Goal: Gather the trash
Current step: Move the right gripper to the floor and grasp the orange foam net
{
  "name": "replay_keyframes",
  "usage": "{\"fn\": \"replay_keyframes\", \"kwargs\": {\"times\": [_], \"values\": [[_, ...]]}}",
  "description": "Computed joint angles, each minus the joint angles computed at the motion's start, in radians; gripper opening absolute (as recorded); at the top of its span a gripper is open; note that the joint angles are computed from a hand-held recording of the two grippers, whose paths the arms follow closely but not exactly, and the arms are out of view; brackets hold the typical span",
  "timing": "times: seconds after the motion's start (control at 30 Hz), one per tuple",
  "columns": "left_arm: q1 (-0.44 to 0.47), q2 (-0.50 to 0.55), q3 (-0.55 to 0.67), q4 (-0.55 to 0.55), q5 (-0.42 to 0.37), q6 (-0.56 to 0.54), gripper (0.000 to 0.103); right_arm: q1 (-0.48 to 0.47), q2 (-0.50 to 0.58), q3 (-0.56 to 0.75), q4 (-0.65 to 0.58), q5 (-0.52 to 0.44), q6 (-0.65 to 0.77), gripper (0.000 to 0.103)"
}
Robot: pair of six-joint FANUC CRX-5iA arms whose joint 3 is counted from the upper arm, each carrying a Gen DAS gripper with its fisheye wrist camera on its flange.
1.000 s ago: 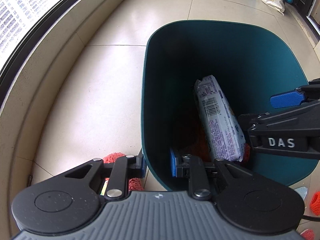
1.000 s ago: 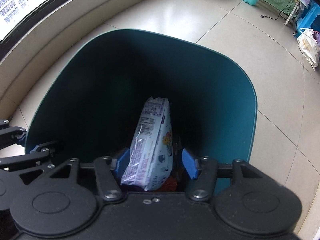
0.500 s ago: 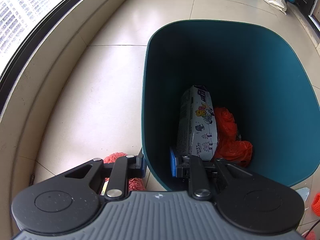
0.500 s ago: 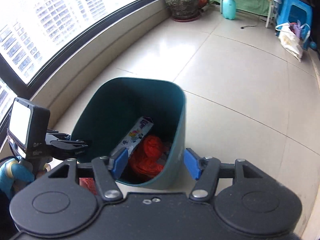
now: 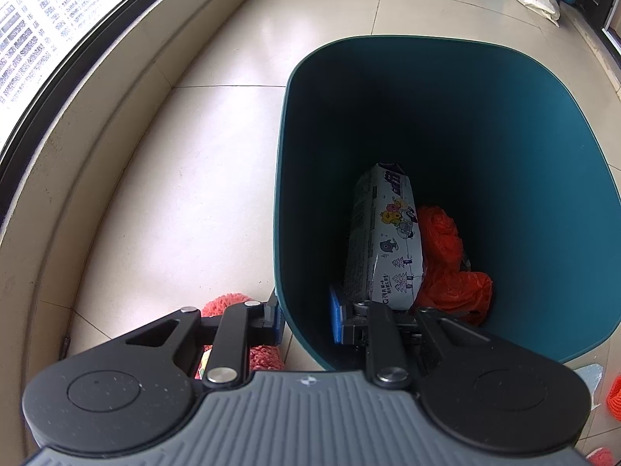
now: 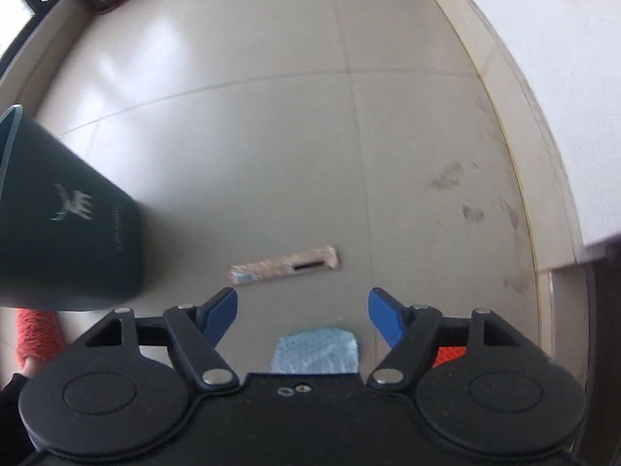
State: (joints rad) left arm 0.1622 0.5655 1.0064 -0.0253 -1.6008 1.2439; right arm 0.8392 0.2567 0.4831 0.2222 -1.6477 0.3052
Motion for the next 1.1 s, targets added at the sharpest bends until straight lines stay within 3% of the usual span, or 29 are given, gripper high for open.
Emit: {"fn": "replay_keyframes", "kwargs": {"times": [0.13, 0.2, 0.27, 0.47, 0.9, 0.97, 1.0, 1.1], "values": [[-0.004, 0.008, 0.013, -0.012, -0.010, 0.008, 0.022, -0.054, -0.103, -0.232, -0.150, 0.023, -0.247, 0.074], [-0.006, 0.011, 0.019, -0.014, -0.015, 0.008, 0.022, -0.064, -0.118, -0.300, -0.182, 0.021, -0.301, 0.074], [-0.009, 0.008, 0.014, -0.019, -0.011, 0.003, 0.022, -0.073, -0.111, -0.331, -0.217, 0.009, -0.301, 0.074], [-0.012, 0.014, 0.025, -0.028, -0.022, 0.004, 0.022, -0.102, -0.105, -0.391, -0.289, 0.088, -0.196, 0.075], [-0.017, 0.019, 0.022, -0.037, -0.024, -0.005, 0.022, -0.082, -0.039, -0.416, -0.277, 0.019, -0.211, 0.070], [-0.016, 0.015, 0.017, -0.034, -0.019, -0.007, 0.022, -0.079, -0.030, -0.398, -0.270, 0.002, -0.208, 0.048], [-0.015, 0.014, 0.015, -0.034, -0.018, -0.008, 0.022, -0.082, -0.025, -0.382, -0.274, -0.006, -0.206, 0.029], [-0.014, 0.006, 0.003, -0.033, -0.009, -0.011, 0.022, -0.079, -0.013, -0.353, -0.267, -0.017, -0.199, 0.024]]}}
